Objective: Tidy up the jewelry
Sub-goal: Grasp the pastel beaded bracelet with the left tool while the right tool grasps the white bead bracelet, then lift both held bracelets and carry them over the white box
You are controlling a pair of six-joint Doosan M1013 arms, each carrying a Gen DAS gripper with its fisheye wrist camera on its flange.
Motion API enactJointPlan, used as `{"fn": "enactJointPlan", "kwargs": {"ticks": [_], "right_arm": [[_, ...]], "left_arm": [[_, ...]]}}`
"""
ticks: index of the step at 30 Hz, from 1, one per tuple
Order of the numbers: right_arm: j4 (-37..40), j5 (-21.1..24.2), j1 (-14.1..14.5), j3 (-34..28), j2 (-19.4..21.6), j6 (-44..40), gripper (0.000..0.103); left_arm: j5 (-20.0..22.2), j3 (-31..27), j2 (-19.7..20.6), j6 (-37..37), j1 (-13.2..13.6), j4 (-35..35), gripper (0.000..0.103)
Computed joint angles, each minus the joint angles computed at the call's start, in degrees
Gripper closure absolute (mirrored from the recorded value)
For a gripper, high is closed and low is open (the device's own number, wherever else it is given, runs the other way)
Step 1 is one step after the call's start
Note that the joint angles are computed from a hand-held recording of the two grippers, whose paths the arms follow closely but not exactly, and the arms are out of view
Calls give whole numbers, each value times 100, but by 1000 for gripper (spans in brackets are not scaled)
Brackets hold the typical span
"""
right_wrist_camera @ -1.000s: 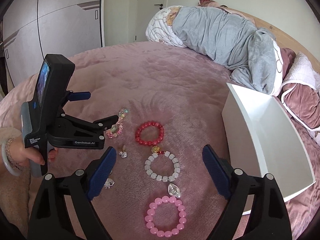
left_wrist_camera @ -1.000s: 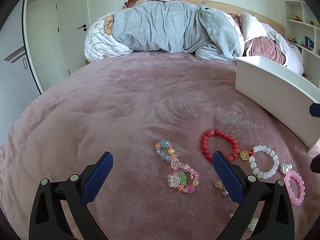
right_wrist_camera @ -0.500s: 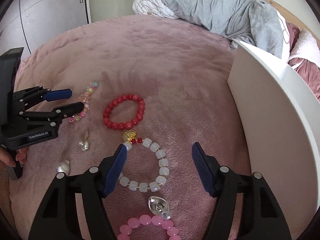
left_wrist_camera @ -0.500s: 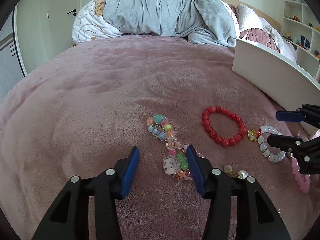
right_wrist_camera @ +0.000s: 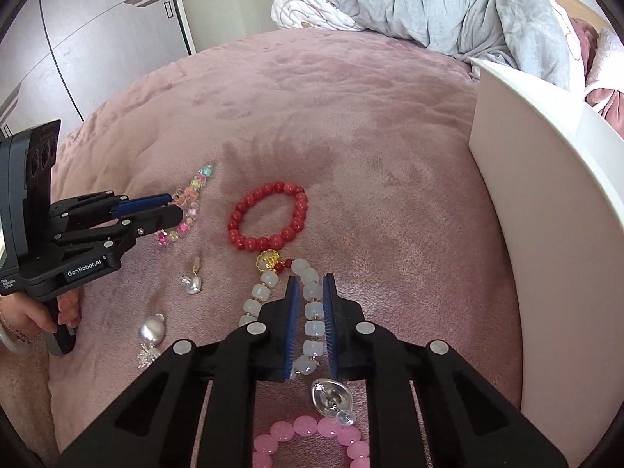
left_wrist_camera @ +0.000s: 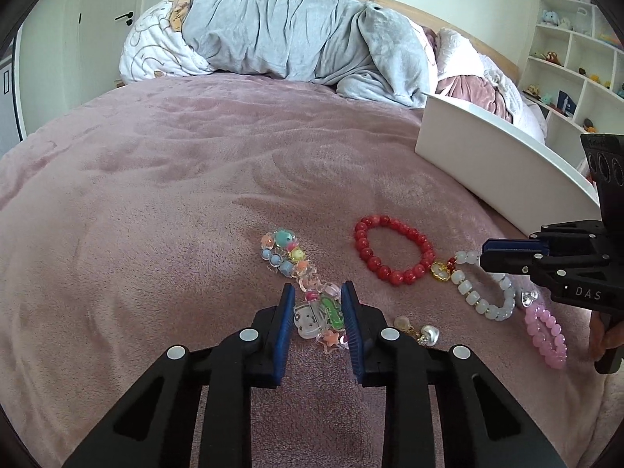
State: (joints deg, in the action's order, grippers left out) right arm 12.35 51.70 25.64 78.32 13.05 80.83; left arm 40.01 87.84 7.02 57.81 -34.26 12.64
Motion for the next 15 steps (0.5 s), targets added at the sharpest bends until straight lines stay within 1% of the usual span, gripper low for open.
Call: {"fn": "enactJointPlan", "kwargs": {"ticks": [3,6,9,10,11,15], "right_arm": [[142,-174,-14,21,-85,-138,98],[274,-399,-30,71,-189,-256,98],[321,-435,-81,53,-224,-172,98],[350,-355,-103,26,-212,-110,96],[369,-150,-134,-36,-164,-40,95],[13,315,-129,-148,-31,206,94]], "left_arm": [[-82,12,-90,-90,-29,35,74],[-56,-42,-159,-92,-89,203,74],[9,-110,-221,-259,-168,452,74],[23,-122,-243,-322,-183,500,74],[59,-141,-258,-390,-202,554,74],[172,-150,-318,-582,-296,792,74]]}}
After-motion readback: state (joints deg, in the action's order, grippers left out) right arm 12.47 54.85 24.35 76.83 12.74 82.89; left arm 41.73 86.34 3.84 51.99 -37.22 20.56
